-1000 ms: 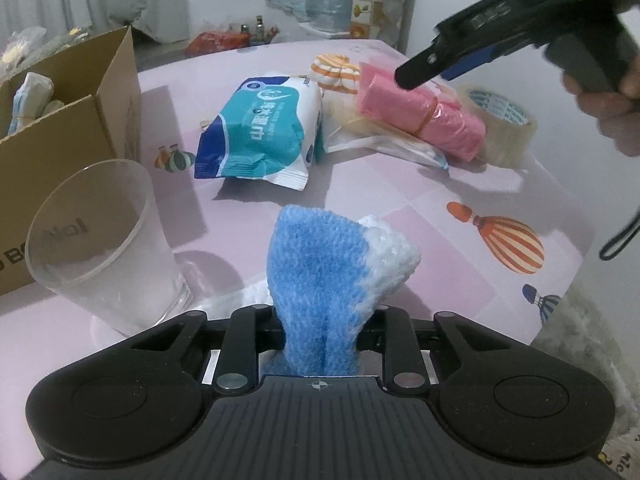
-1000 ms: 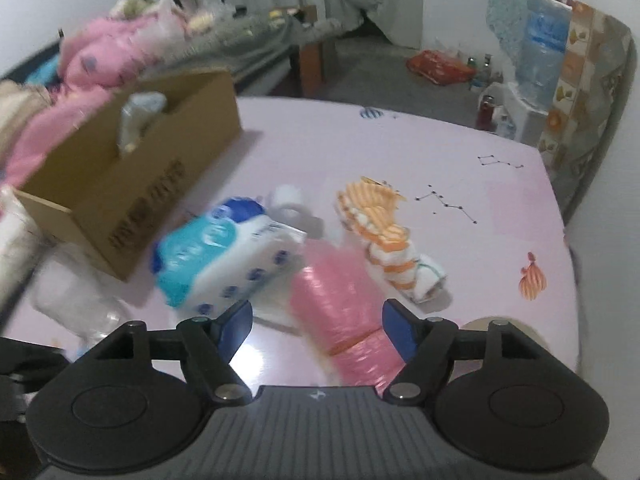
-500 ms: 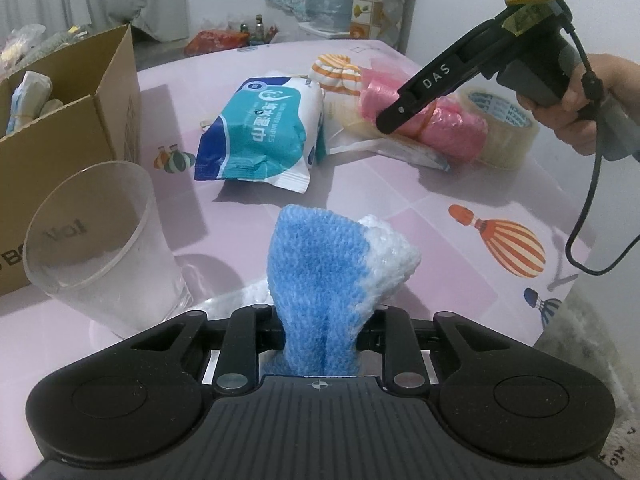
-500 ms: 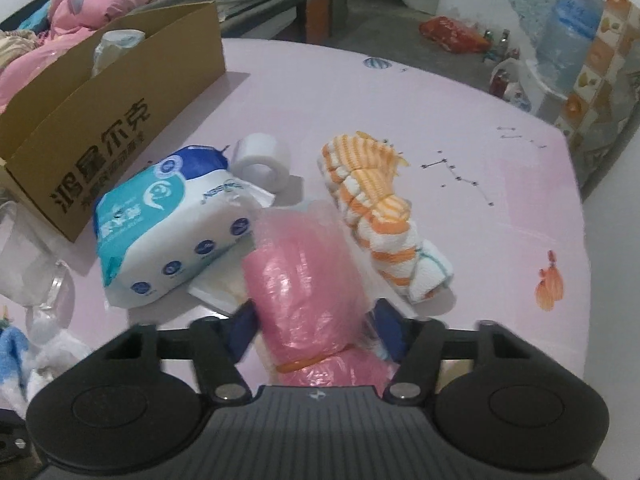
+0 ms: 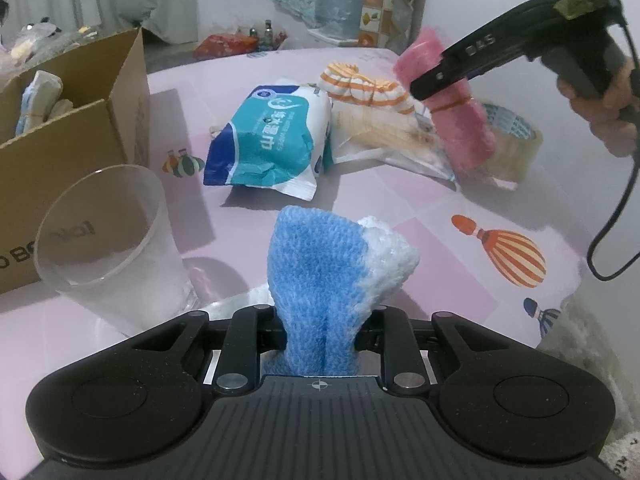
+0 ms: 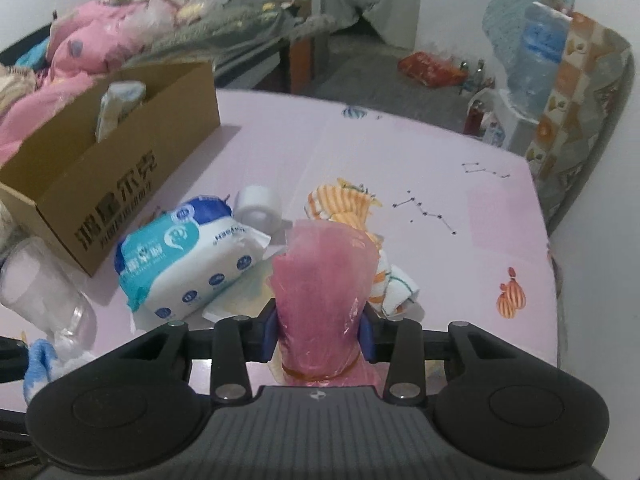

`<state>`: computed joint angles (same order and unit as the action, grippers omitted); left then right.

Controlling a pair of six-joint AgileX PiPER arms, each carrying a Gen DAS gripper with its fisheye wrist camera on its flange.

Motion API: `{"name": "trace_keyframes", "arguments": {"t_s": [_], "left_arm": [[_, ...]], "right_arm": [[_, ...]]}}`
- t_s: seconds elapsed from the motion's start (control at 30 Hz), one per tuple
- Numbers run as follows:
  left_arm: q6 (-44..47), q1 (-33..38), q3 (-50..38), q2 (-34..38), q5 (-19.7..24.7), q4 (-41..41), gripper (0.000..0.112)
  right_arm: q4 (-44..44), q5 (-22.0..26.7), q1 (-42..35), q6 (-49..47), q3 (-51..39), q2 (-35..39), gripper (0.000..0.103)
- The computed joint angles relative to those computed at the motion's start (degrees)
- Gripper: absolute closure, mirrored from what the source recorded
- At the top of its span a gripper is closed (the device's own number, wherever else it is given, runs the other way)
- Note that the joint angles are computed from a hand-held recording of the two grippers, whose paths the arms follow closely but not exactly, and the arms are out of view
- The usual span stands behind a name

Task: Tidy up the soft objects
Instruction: 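Carry the sock in the left tool while the right tool carries the pink roll to the box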

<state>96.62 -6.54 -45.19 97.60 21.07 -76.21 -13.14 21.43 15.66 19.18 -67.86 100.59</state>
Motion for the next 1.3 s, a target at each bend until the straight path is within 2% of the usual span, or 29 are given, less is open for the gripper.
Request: {"name": "trace_keyframes", "arguments": {"t_s": [0.13, 0.23, 0.43, 0.57, 0.7, 0.8, 0.9, 1.03, 1.13, 1.23, 1.3], "left_arm": [[2.8, 0.4, 1.6, -1.6, 0.0, -3.6, 0.092], [5.6, 1.0, 3.3, -3.4, 0.2, -7.0, 0.092], [6.1, 2.2, 6.7, -9.5, 3.2, -7.1, 0.092], [4.2, 5.1, 8.7, -15.0, 7.4, -5.3, 0.092], [1.5, 10.8, 9.1, -20.4, 13.6, -2.8, 0.092], [-0.9, 16.2, 7.9, -23.7, 18.6, -0.9, 0.092], [-2.7, 21.2, 5.6, -25.7, 22.0, 0.0, 0.092], [-4.9, 23.6, 1.5, -24.8, 21.1, 0.0, 0.092], [-7.0, 22.8, -2.9, -21.6, 18.0, 0.3, 0.092], [-10.3, 20.8, -8.0, -17.4, 14.0, 2.1, 0.092], [-14.6, 19.3, -12.3, -13.8, 11.5, 5.2, 0.092]], "right_arm": [[-1.8, -2.1, 0.4, 3.6, 3.6, -4.0, 0.070], [0.8, -3.0, 0.3, 2.6, 5.8, -7.4, 0.070], [0.3, -4.9, 3.0, 4.5, 10.4, -15.2, 0.070], [3.4, -4.9, 5.5, 2.3, 11.5, -19.5, 0.070], [6.8, -4.5, 8.8, -0.5, 10.4, -21.9, 0.070], [8.5, -4.5, 11.5, -2.2, 8.7, -22.4, 0.070], [14.8, -4.9, 13.1, -8.8, 5.9, -21.3, 0.070], [28.0, -4.8, 13.4, -22.3, 0.4, -17.7, 0.070], [40.1, -3.1, 12.5, -33.7, -5.5, -13.2, 0.070], [50.8, 1.4, 10.2, -42.1, -13.9, -6.5, 0.070], [53.8, 5.9, 8.8, -42.8, -22.2, -0.2, 0.070]]}}
